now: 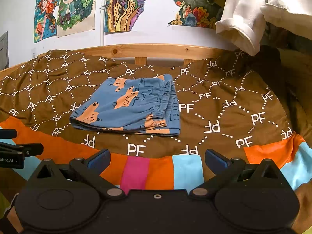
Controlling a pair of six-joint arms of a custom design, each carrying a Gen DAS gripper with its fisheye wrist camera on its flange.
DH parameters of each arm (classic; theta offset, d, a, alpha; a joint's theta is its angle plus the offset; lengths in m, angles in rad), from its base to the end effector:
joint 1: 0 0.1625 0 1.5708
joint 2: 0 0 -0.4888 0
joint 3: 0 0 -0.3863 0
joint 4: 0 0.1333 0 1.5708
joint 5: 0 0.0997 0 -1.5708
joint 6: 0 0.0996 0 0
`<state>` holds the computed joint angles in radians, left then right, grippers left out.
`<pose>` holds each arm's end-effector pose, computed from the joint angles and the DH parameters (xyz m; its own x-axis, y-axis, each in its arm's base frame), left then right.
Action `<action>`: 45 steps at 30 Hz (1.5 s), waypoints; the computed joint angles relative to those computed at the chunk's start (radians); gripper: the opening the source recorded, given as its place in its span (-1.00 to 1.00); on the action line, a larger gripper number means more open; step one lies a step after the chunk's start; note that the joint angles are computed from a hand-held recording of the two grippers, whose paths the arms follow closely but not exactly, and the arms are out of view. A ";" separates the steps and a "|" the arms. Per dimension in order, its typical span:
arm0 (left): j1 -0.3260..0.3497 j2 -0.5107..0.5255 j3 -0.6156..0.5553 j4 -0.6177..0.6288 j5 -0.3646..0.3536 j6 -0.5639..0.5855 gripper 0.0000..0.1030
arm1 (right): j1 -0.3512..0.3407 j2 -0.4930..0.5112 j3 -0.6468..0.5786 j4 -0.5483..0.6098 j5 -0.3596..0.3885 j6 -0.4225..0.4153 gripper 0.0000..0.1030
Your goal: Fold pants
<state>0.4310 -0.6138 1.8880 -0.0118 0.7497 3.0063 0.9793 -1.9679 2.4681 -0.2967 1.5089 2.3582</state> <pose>-0.3119 -0.3704 -0.0203 -0.5988 0.4678 -0.6500 0.7921 0.4654 -0.3948 -0.0109 -0.2663 0.3103 -0.6905 0.2403 0.6823 -0.5287 0.4761 -0.7027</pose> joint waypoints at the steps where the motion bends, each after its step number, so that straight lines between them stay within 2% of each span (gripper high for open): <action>1: 0.000 0.000 0.001 0.000 0.001 0.000 1.00 | 0.001 0.001 0.001 -0.001 0.002 -0.001 0.99; 34: 0.006 -0.001 0.005 0.005 0.013 -0.003 1.00 | -0.004 0.004 -0.002 0.006 -0.002 0.001 0.99; 39: 0.003 0.006 -0.010 0.045 0.004 -0.024 1.00 | -0.005 0.006 -0.002 0.004 -0.004 0.003 0.99; 45: 0.003 -0.002 -0.009 0.044 0.031 0.004 1.00 | -0.003 0.009 -0.005 0.009 -0.001 0.005 0.99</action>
<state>0.4340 -0.6162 1.8794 0.0321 0.7807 3.0100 0.9764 -1.9589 2.4628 -0.2879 1.5080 2.3633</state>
